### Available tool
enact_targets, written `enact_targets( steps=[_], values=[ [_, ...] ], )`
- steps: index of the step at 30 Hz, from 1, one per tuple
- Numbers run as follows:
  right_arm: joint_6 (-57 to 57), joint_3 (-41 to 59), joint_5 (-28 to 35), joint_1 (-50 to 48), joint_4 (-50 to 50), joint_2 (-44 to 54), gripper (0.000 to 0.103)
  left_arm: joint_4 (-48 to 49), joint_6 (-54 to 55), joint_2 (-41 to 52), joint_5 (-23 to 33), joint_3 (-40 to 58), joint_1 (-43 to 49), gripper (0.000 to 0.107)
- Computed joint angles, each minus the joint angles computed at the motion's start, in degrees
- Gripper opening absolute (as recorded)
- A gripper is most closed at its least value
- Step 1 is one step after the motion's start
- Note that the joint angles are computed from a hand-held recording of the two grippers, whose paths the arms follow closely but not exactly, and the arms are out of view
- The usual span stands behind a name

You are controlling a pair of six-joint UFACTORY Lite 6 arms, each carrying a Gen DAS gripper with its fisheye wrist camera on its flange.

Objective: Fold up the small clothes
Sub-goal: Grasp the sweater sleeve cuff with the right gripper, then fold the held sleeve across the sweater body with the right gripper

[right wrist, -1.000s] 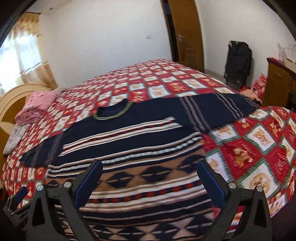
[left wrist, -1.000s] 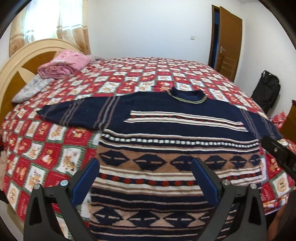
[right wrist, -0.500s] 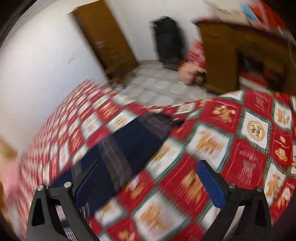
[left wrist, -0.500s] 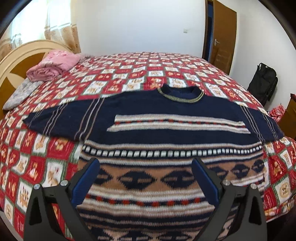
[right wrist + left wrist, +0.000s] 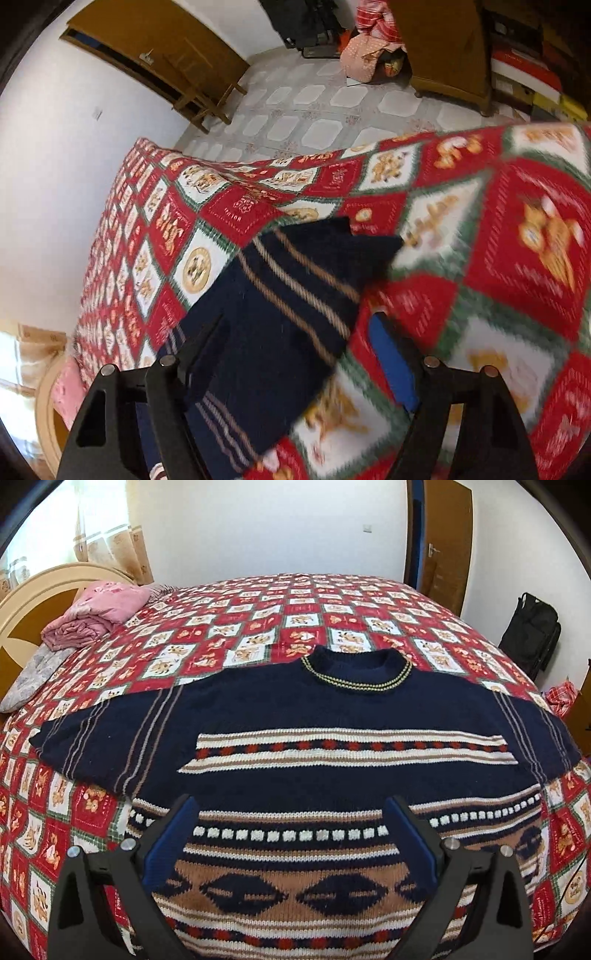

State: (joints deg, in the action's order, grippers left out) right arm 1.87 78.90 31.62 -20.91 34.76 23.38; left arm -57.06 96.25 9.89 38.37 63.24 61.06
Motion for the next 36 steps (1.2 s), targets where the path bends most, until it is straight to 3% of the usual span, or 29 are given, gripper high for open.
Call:
enact_targets(
  steps=[8,11,13,14,15,19,22,26,30,33,36],
  values=[
    [4.0,10.7,3.5,0.2,-3.6,10.3,0.078,3.3,-5.6,2.8,-5.5,1.6,-3.7,0.102],
    [8.2,11.1,1.9,0.8,-8.0,10.8,0.06,4.2,-7.3,3.4,-6.9,1.8,-5.2,0.102],
    [13.0,10.8,1.0,1.4,-13.9,10.8,0.035,5.2,-8.3,3.6,-7.7,1.6,-6.2,0.102],
    [12.0,9.8,0.2,1.1,-13.4,10.4,0.031,5.5,-8.6,3.7,-7.9,1.6,-6.5,0.102],
    [9.3,8.7,-0.6,0.6,-10.6,9.7,0.021,5.4,-8.3,3.7,-8.0,1.4,-6.5,0.102],
    [-0.3,3.0,-3.4,-1.7,-0.5,6.6,0.012,5.8,-8.9,4.1,-7.2,1.8,-6.3,0.102],
    [4.3,-1.6,-7.0,0.1,-4.2,1.4,0.011,6.6,-9.6,4.5,-5.9,2.6,-5.7,0.102],
    [24.2,-4.2,-9.5,9.8,-27.8,-8.6,0.01,4.6,-7.5,4.6,-3.3,3.9,-3.0,0.102],
    [42.6,4.5,-0.5,28.6,-51.8,-13.3,0.01,3.9,-8.2,6.6,-0.5,7.1,-0.8,0.102],
    [53.4,14.2,3.6,46.5,-64.5,-8.4,0.01,3.2,-8.2,8.6,2.5,9.9,1.4,0.102],
    [53.6,30.8,3.8,59.7,-63.3,5.3,0.01,1.9,-7.3,10.4,4.5,12.4,3.8,0.102]
  ],
)
